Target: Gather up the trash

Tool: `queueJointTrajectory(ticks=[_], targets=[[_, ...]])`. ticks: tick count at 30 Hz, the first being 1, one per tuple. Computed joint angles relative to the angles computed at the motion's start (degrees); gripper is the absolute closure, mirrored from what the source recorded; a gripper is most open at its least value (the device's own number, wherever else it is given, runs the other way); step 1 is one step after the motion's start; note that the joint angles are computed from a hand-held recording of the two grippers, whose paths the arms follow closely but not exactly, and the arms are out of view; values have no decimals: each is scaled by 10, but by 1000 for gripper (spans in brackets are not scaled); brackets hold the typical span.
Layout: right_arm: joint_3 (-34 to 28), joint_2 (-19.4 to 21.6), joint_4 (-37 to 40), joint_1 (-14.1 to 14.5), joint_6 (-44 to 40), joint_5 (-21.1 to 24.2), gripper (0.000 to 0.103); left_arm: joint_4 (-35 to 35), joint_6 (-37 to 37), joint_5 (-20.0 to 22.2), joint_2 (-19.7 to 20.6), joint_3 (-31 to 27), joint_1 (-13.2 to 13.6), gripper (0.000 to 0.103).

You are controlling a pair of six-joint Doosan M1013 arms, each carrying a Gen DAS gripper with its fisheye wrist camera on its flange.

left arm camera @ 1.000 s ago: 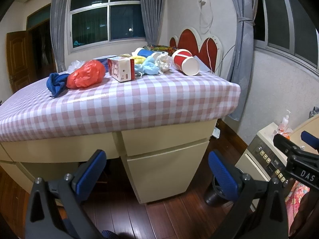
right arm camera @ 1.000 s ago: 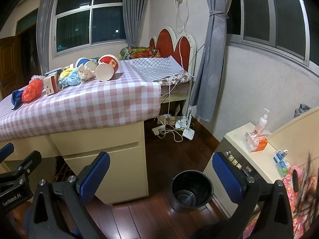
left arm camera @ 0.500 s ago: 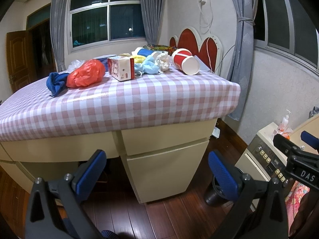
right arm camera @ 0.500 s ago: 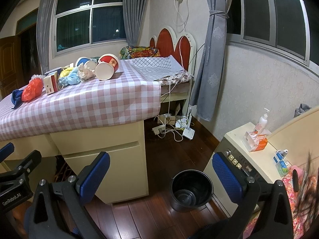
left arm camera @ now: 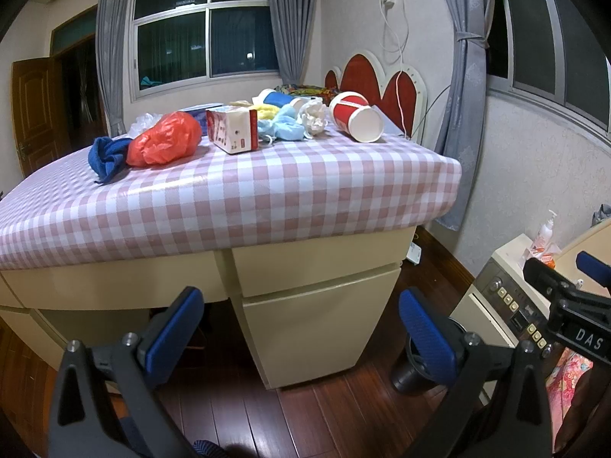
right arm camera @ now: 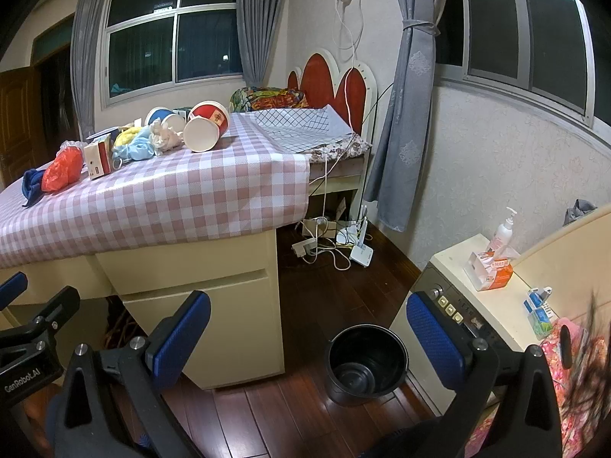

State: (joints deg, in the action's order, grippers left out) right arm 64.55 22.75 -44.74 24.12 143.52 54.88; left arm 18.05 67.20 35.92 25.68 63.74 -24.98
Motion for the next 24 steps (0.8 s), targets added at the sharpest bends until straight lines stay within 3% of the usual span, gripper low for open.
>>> queueJointTrajectory(ticks=[5, 15, 18, 22, 24], targets=[[3, 0, 1, 1, -1, -3, 0, -2, 2, 2, 1, -1, 0, 0], [-4, -2, 75, -18, -82, -79, 0, 60, -44, 1, 7, -16, 8, 0], [-29, 11, 100, -23, -127, -100, 0, 35, -36, -12, 16, -38, 23, 0], [-81, 39, 129, -28, -188, -115, 0, 45, -47, 5, 39, -84, 36, 0], [-126, 64, 151, -30, -232, -97, 0, 84, -73, 14, 52, -108, 39, 0]])
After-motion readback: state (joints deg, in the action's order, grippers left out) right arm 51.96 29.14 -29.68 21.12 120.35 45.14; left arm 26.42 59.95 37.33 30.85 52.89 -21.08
